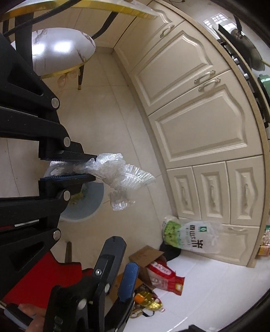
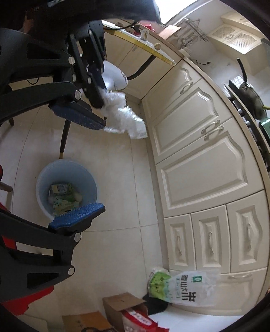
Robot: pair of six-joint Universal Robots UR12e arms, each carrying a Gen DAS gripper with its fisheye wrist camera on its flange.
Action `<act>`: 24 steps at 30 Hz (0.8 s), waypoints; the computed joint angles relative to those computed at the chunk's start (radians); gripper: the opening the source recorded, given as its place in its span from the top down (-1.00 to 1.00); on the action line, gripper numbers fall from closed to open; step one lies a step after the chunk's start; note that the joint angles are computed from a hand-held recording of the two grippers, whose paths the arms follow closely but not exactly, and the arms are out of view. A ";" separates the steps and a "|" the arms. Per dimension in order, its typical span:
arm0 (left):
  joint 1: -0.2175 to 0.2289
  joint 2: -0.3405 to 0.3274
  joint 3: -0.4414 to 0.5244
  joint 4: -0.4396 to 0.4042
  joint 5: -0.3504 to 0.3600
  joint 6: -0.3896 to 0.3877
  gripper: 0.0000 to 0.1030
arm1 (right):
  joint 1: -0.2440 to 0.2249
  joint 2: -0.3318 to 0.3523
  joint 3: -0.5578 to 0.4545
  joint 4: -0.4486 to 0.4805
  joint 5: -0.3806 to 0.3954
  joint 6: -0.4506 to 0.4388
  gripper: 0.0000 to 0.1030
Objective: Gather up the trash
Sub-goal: 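Carry wrap and yellow packet to the blue bin and open both tools, then move both tools back toward the table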
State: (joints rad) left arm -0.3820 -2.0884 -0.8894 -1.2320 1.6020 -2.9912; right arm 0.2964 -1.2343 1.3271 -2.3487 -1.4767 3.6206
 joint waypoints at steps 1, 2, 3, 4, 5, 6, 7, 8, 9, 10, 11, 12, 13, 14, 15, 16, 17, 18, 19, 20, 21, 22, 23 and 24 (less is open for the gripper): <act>0.001 -0.003 0.004 -0.001 0.001 -0.001 0.75 | 0.001 -0.002 -0.001 0.003 -0.005 0.000 -0.38; -0.002 -0.017 0.025 -0.013 0.010 0.000 0.70 | 0.002 -0.002 -0.002 0.006 -0.007 -0.001 -0.38; -0.007 -0.005 0.009 -0.004 0.019 -0.003 0.51 | 0.002 -0.003 -0.003 0.008 -0.010 -0.001 -0.38; -0.010 -0.002 0.005 0.002 0.023 -0.004 0.16 | 0.004 -0.005 -0.004 0.009 -0.016 0.001 -0.38; -0.012 -0.001 0.004 0.010 0.027 -0.005 -0.04 | 0.005 -0.008 -0.004 0.008 -0.018 0.000 -0.38; -0.014 0.006 -0.007 0.026 0.027 -0.001 -0.23 | 0.006 -0.011 -0.003 0.009 -0.021 0.001 -0.38; -0.015 0.015 -0.021 0.046 0.022 0.000 -0.20 | 0.007 -0.012 -0.005 0.011 -0.024 0.002 -0.38; -0.016 0.023 -0.032 0.056 0.024 0.000 -0.20 | 0.009 -0.015 -0.005 0.012 -0.027 0.002 -0.38; -0.018 0.025 -0.032 0.057 0.036 -0.004 -0.20 | 0.011 -0.019 -0.005 0.012 -0.031 0.002 -0.38; -0.017 0.048 -0.061 0.069 0.043 -0.008 -0.20 | 0.013 -0.021 -0.006 0.015 -0.036 0.004 -0.38; -0.016 0.060 -0.074 0.079 0.044 -0.013 -0.20 | 0.015 -0.023 -0.009 0.017 -0.041 0.006 -0.39; -0.014 0.075 -0.089 0.082 0.037 -0.017 -0.20 | 0.019 -0.026 -0.011 0.017 -0.048 0.008 -0.39; -0.011 0.085 -0.096 0.083 0.035 -0.025 -0.20 | 0.021 -0.028 -0.012 0.015 -0.051 0.007 -0.39; -0.008 0.106 -0.118 0.097 0.038 -0.035 -0.20 | 0.026 -0.030 -0.018 0.018 -0.057 0.005 -0.39; -0.002 0.133 -0.145 0.111 0.035 -0.039 -0.20 | 0.033 -0.031 -0.027 0.022 -0.067 0.001 -0.39; 0.003 0.152 -0.162 0.124 0.031 -0.045 -0.20 | 0.037 -0.032 -0.034 0.019 -0.069 -0.004 -0.39; 0.009 0.177 -0.186 0.146 0.033 -0.058 -0.20 | 0.043 -0.032 -0.042 0.017 -0.071 -0.009 -0.40; 0.013 0.198 -0.205 0.165 0.033 -0.065 -0.21 | 0.051 -0.031 -0.053 0.017 -0.078 -0.016 -0.40; 0.019 0.222 -0.227 0.184 0.032 -0.071 -0.21 | 0.062 -0.029 -0.071 0.016 -0.089 -0.026 -0.42; 0.026 0.246 -0.250 0.207 0.033 -0.080 -0.22 | 0.072 -0.027 -0.084 0.013 -0.097 -0.034 -0.43; 0.034 0.274 -0.275 0.231 0.033 -0.087 -0.24 | 0.085 -0.022 -0.104 0.006 -0.106 -0.046 -0.48; 0.041 0.300 -0.301 0.255 0.036 -0.093 -0.24 | 0.098 -0.016 -0.123 0.005 -0.113 -0.054 -0.53; 0.050 0.328 -0.329 0.283 0.039 -0.100 -0.26 | 0.110 -0.009 -0.144 0.004 -0.121 -0.065 -0.54; 0.060 0.356 -0.354 0.308 0.042 -0.103 -0.32 | 0.122 -0.001 -0.164 0.002 -0.126 -0.077 -0.54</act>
State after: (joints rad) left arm -0.3218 -1.7321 -1.2438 -0.9244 1.6438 -3.0942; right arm 0.4187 -1.2351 1.1631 -2.3465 -1.6030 3.5438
